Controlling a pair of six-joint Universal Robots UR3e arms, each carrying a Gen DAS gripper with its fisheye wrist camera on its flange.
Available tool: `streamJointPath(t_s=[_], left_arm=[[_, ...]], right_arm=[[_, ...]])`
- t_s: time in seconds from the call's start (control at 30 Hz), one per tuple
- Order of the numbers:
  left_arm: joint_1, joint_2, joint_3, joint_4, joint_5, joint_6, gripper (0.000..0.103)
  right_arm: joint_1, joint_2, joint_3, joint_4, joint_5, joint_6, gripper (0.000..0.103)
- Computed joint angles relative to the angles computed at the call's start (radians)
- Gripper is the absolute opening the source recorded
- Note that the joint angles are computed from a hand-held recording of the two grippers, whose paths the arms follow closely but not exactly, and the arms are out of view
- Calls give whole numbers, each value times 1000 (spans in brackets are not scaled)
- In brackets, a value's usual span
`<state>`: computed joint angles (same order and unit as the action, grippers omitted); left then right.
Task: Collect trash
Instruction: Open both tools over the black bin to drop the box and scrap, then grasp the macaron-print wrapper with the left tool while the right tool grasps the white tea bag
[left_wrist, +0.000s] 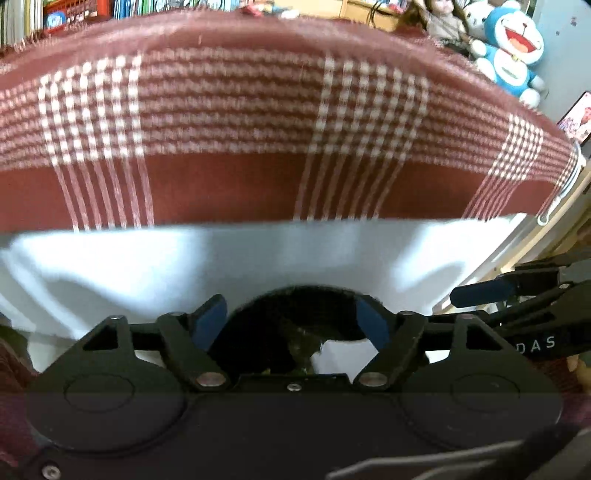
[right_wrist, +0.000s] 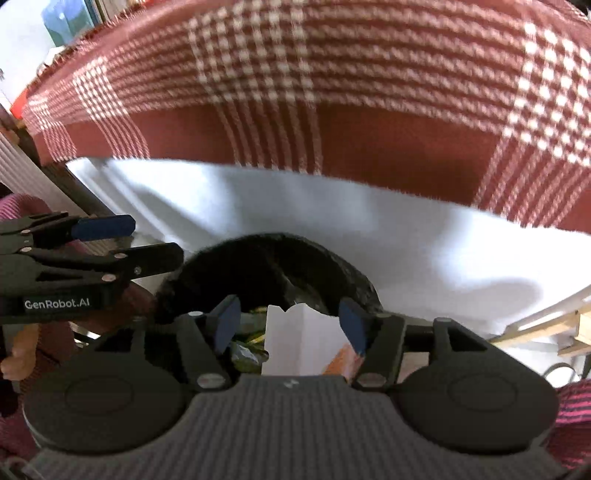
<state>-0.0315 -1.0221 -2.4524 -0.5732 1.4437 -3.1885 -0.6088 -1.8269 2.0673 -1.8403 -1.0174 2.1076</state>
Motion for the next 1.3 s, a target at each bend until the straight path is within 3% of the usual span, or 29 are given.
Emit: streamJointPath(t_s=[0.3, 0.47, 0.53, 0.7, 0.93, 1.07, 1.3], left_arm=[[99, 41, 184, -93, -79, 64, 86], [130, -64, 335, -29, -98, 73, 92], [133, -133, 409, 3, -84, 64, 93], [142, -324, 612, 63, -58, 59, 93], [127, -662, 1002, 46, -15, 2, 93], [152, -887, 1280, 15, -81, -74, 93], [182, -1402, 2013, -272, -163, -333, 93]], right_arm=[[-69, -7, -189, 202, 174, -54, 77], [-62, 34, -329, 173, 291, 1, 82], [-39, 69, -367, 75, 318, 87, 82], [3, 194, -490, -147, 347, 280, 83], [107, 437, -721, -491, 297, 567, 82], [178, 620, -950, -540, 254, 651, 79], [294, 1001, -1433, -478, 175, 696, 79]])
